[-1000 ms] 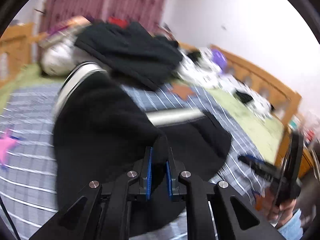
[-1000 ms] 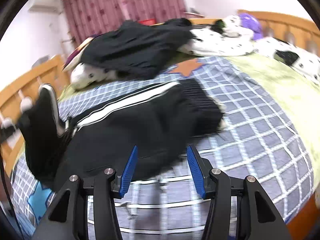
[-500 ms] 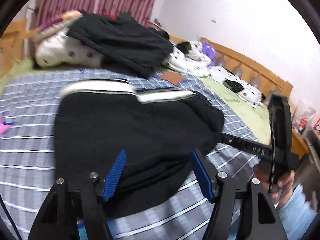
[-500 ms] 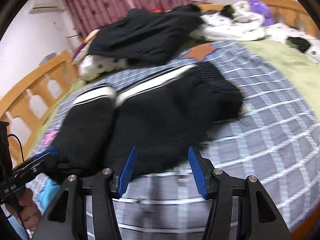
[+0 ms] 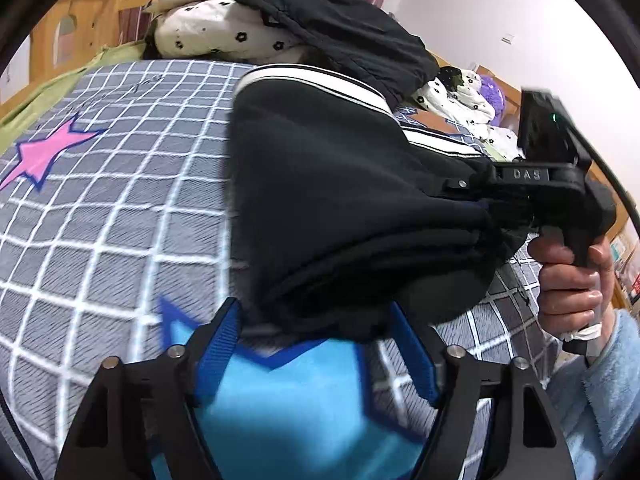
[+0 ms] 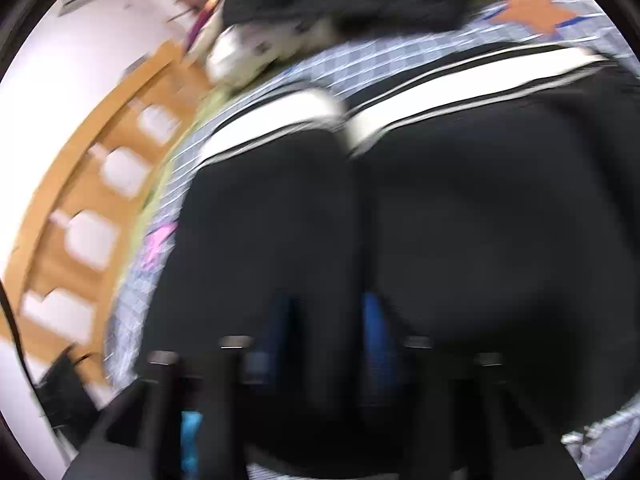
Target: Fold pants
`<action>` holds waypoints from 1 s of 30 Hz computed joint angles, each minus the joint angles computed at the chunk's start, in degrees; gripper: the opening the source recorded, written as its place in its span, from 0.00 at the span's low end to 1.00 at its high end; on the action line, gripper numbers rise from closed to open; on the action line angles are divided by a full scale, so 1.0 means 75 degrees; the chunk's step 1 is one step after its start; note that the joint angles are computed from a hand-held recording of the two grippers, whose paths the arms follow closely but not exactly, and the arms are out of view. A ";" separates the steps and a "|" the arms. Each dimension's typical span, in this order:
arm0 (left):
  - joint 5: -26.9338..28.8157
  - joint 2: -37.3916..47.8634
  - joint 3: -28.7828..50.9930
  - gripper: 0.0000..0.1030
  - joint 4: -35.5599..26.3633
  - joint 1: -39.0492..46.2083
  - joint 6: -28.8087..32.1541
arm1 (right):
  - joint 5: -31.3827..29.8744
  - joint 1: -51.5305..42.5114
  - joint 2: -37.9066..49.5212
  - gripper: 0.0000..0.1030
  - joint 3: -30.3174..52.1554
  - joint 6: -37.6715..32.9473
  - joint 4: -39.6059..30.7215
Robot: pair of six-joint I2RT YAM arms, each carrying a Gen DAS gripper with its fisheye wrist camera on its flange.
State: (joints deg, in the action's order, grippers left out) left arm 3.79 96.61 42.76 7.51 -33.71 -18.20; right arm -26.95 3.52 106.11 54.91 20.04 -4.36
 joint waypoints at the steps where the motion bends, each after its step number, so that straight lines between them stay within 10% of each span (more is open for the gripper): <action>1: -0.0170 0.0144 0.0133 0.74 -0.0030 -0.0150 0.0015 | 0.0216 0.0098 -0.0028 0.19 0.0038 -0.0097 -0.0017; 10: -0.1613 0.0473 0.0705 0.74 -0.0563 -0.0936 0.0494 | -0.0203 -0.0565 -0.1759 0.10 -0.0738 -0.1417 0.0295; 20: -0.0735 0.0174 0.0836 0.73 -0.0452 -0.1373 0.0928 | 0.0354 -0.3698 -0.3126 0.09 -0.1791 -0.2547 0.0794; 24: -0.0590 0.0034 0.0706 0.73 -0.0362 -0.1480 0.0942 | 0.0812 -0.4017 -0.2203 0.13 -0.2086 -0.2863 0.1154; 30: -0.0477 -0.0859 0.0478 0.73 -0.0615 -0.1223 0.0683 | 0.1254 -0.3724 -0.3968 0.15 -0.2533 -0.3021 0.0600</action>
State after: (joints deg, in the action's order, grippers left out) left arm 0.21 90.17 46.35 2.90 -42.88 -13.08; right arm -17.55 -24.41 76.35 35.92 -2.62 0.14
